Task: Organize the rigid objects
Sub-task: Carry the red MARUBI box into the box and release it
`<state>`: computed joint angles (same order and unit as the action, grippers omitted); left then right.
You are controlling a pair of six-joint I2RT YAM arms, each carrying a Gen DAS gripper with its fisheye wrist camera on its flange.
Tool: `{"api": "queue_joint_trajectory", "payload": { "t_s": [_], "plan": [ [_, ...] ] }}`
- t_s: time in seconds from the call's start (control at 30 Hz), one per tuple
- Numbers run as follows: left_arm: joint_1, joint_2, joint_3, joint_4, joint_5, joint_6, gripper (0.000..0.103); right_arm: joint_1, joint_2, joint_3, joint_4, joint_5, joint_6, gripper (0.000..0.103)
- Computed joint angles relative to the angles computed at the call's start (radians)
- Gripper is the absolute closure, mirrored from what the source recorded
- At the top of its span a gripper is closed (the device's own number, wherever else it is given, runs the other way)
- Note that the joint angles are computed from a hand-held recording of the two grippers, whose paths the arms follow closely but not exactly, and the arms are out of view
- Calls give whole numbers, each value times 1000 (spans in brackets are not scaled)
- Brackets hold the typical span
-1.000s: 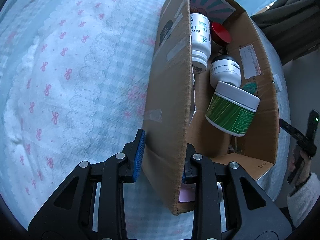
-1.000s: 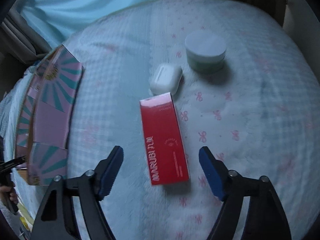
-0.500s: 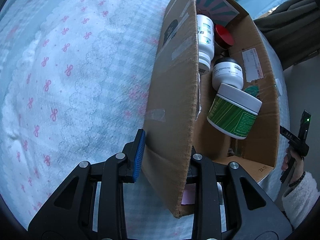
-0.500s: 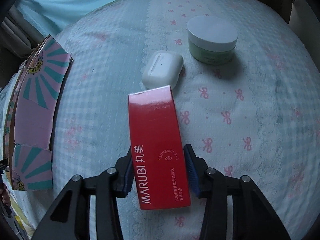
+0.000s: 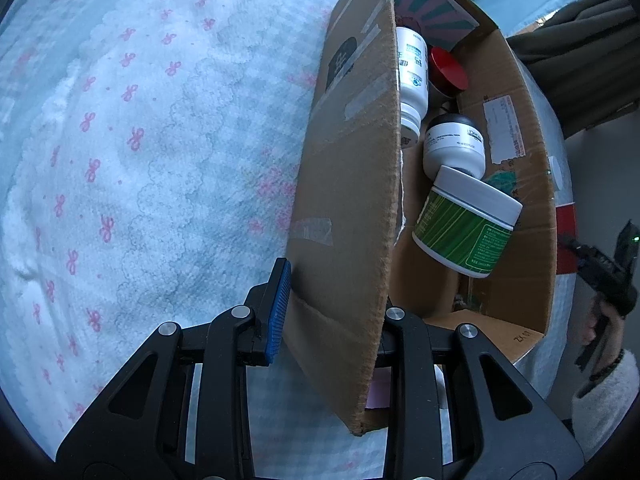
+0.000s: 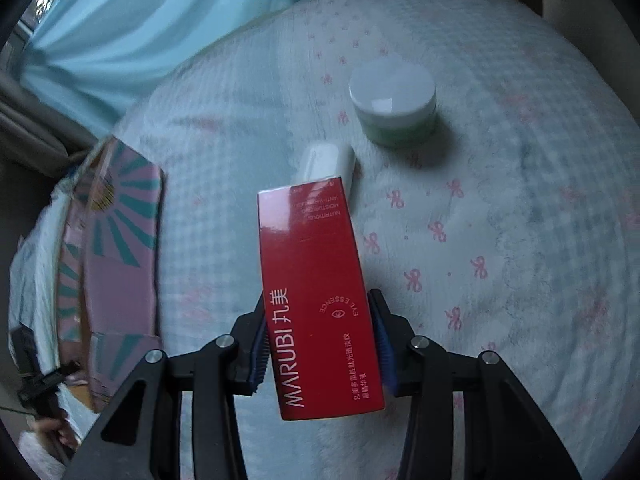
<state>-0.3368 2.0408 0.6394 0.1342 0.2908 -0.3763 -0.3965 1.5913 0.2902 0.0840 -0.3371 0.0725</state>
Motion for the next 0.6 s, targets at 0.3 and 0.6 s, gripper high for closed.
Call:
{"api": "queue_joint_trajectory", "payload": {
  "t_s": [0.3,0.6],
  "plan": [
    [0,-9,38,-76,11,35,78,190,-494,116,-463,60,230,62],
    [18,10,91,-158,42,122,78,679,-391,320,-436,203,608,62]
  ]
}}
